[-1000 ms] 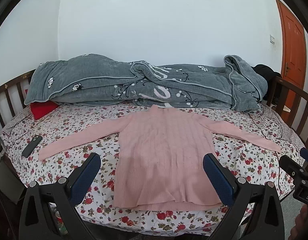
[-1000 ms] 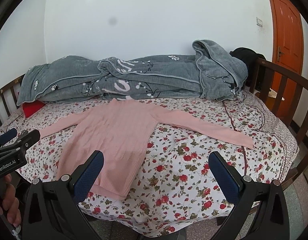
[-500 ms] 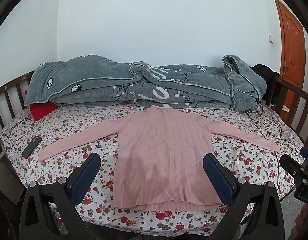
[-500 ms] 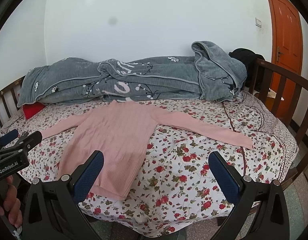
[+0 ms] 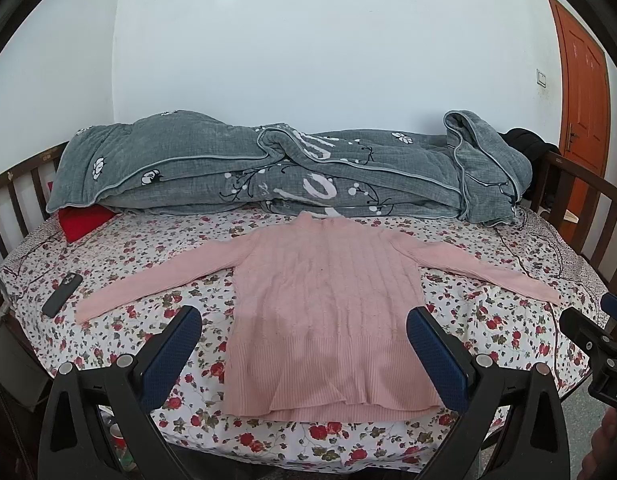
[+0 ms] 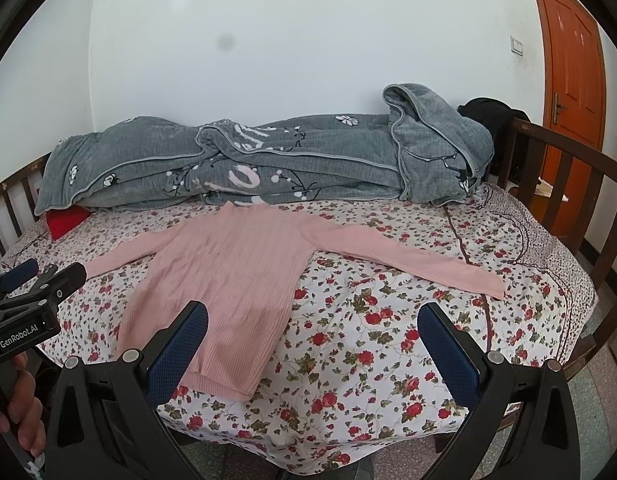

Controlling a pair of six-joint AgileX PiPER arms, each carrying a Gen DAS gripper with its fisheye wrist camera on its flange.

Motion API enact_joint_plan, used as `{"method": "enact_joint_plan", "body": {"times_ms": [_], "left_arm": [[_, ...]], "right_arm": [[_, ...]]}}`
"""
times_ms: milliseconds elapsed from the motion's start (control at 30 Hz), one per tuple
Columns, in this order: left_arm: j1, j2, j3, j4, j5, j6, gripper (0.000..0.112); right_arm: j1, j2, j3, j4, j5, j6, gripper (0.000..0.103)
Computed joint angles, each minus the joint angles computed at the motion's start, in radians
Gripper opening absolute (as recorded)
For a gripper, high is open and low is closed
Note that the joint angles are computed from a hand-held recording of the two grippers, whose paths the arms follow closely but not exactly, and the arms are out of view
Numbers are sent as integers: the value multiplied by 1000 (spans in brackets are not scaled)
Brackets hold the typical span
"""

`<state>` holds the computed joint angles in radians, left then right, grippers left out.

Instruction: Fold small clothes

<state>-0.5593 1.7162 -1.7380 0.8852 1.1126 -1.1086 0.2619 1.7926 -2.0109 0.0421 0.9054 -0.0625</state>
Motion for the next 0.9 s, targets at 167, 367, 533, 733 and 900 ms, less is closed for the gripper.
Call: {"method": "enact_joint_plan", "body": {"times_ms": [167, 367, 533, 733, 900], "left_arm": [[1, -1, 1, 0, -1, 4, 103], [9, 5, -7, -2, -7, 16, 103], [33, 0, 18, -16, -51, 11, 103], [149, -4, 99, -109, -164, 48, 103], [309, -27, 261, -165, -350, 50, 103]], "right_arm": [[-2, 0, -3, 3, 2, -2, 103], [-2, -2, -6, 0, 3, -3, 103], [5, 3, -7, -6, 1, 1, 103], [23, 15, 43, -1, -71, -10, 103], [49, 54, 88, -59, -146, 20, 103]]}}
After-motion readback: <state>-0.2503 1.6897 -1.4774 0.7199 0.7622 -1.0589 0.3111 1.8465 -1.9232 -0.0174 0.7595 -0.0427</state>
